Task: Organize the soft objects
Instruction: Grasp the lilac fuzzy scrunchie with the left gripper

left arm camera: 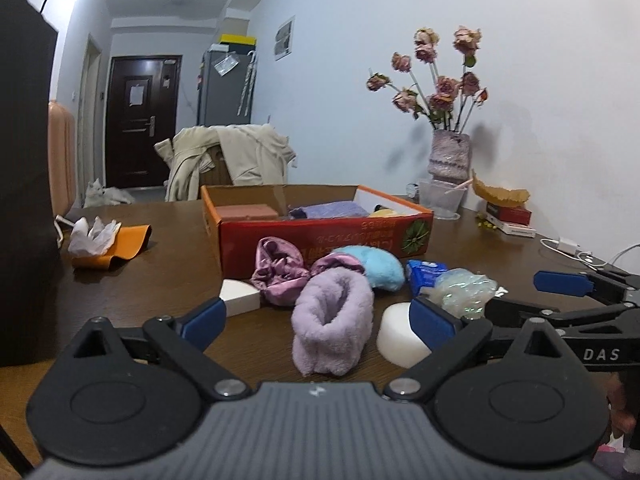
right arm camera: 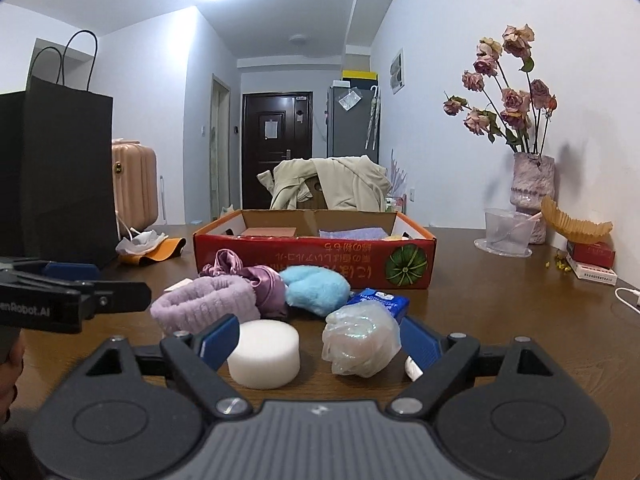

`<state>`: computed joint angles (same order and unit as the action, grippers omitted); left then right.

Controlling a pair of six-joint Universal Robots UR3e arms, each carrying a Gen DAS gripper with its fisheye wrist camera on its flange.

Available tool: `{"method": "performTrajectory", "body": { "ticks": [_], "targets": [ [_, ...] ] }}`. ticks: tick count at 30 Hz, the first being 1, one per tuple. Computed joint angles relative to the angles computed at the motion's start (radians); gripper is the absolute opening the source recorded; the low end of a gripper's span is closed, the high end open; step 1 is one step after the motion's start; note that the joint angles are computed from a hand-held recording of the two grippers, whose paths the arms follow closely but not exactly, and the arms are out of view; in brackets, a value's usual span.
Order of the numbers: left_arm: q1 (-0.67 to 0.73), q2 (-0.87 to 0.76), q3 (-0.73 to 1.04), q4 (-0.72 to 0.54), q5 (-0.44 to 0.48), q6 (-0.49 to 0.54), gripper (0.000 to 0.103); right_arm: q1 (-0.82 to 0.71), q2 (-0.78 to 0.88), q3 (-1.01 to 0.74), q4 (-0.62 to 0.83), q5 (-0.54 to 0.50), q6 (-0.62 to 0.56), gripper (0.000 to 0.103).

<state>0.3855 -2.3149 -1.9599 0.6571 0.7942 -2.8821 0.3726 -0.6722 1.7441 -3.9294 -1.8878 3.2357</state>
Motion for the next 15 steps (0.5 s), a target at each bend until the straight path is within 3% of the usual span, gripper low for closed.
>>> {"method": "performTrajectory", "body": {
  "ticks": [6, 9, 15],
  "targets": [
    [-0.011, -0.008, 0.063, -0.082, 0.024, -0.024, 0.1, -0.011, 0.01, -0.06, 0.056, 0.055, -0.016, 0.084],
    [-0.04, -0.003, 0.125, -0.182, 0.091, -0.042, 0.099, -0.029, 0.007, -0.115, 0.115, 0.092, -0.006, 0.082],
    [-0.054, -0.014, 0.273, -0.394, 0.096, -0.135, 0.084, -0.077, 0.016, -0.322, 0.377, 0.164, 0.01, 0.077]
  ]
}}
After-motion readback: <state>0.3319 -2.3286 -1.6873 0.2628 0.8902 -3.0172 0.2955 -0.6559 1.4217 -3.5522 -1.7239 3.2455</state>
